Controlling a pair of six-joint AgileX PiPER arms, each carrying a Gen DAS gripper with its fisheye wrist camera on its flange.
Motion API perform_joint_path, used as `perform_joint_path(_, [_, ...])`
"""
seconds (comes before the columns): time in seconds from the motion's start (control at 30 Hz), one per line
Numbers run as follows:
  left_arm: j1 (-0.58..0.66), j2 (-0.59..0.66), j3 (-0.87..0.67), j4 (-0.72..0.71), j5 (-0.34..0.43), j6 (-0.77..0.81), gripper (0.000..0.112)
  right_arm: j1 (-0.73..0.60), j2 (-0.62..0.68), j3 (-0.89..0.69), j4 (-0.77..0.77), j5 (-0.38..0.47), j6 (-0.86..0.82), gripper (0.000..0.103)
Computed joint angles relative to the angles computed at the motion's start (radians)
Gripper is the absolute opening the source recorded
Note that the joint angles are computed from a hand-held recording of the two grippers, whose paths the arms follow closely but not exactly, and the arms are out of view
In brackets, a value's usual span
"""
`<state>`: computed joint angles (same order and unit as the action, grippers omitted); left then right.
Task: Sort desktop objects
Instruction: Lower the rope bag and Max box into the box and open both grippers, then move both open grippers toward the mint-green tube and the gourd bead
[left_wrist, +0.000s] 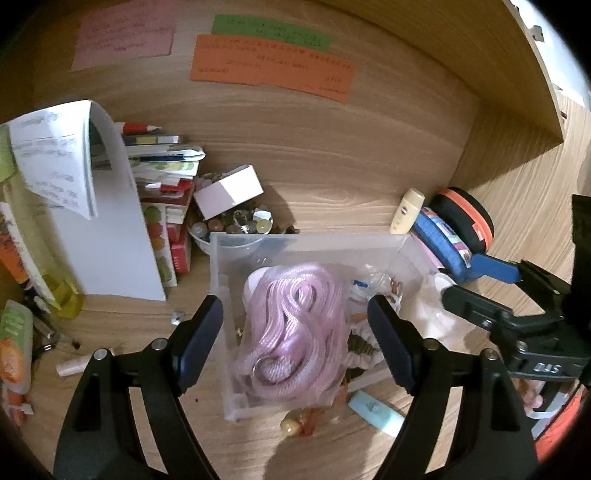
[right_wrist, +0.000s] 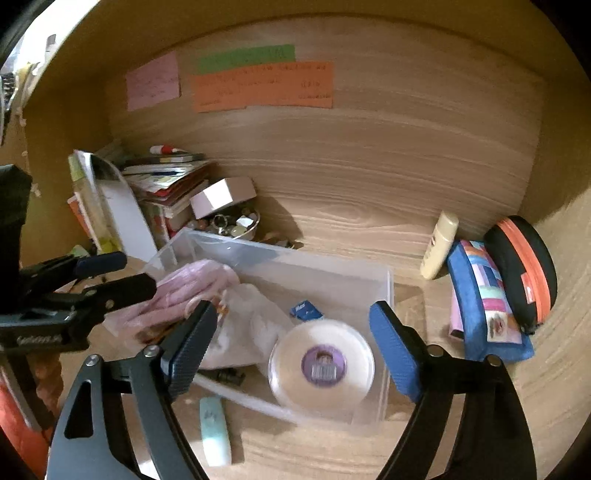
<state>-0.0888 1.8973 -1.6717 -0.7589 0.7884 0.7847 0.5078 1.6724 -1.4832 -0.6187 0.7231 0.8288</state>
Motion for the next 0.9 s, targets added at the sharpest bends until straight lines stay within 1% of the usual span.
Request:
perform_joint_path(0.2, [0.016, -0.073, 0.101, 0.005, -0.042, 0.043, 0.081, 0.046, -0.064, 0.074, -0.020, -0.001, 0.023, 0.083])
perform_joint_path(0.33, [0.033, -0.131, 0.186, 0.003, -0.071, 0.093, 0.087, 0.078, -0.098, 0.120, -0.043, -0.001, 0.051, 0.083])
perform_joint_path(0.4, [0.043, -0.159, 0.225, 0.009, -0.085, 0.115, 0.087, 0.089, -0.112, 0.142, -0.044, -0.001, 0.066, 0.085])
perform_joint_path(0.53, [0.073, -0.184, 0.265, 0.010, -0.060, 0.157, 0.088, 0.096, -0.127, 0.178, -0.018, -0.015, 0.068, 0.087])
perform_joint_path(0.6, [0.076, -0.196, 0.293, 0.030, -0.069, 0.162, 0.088, 0.101, -0.126, 0.191, -0.006, -0.014, 0.071, 0.087])
perform_joint_path(0.77, [0.074, -0.196, 0.334, 0.072, -0.055, 0.169, 0.088, 0.089, -0.115, 0.222, 0.110, -0.056, -0.018, 0.087])
perform_joint_path(0.9, [0.050, -0.192, 0.373, 0.102, -0.077, 0.167, 0.088, 0.116, -0.092, 0.247, 0.070, -0.055, 0.003, 0.087])
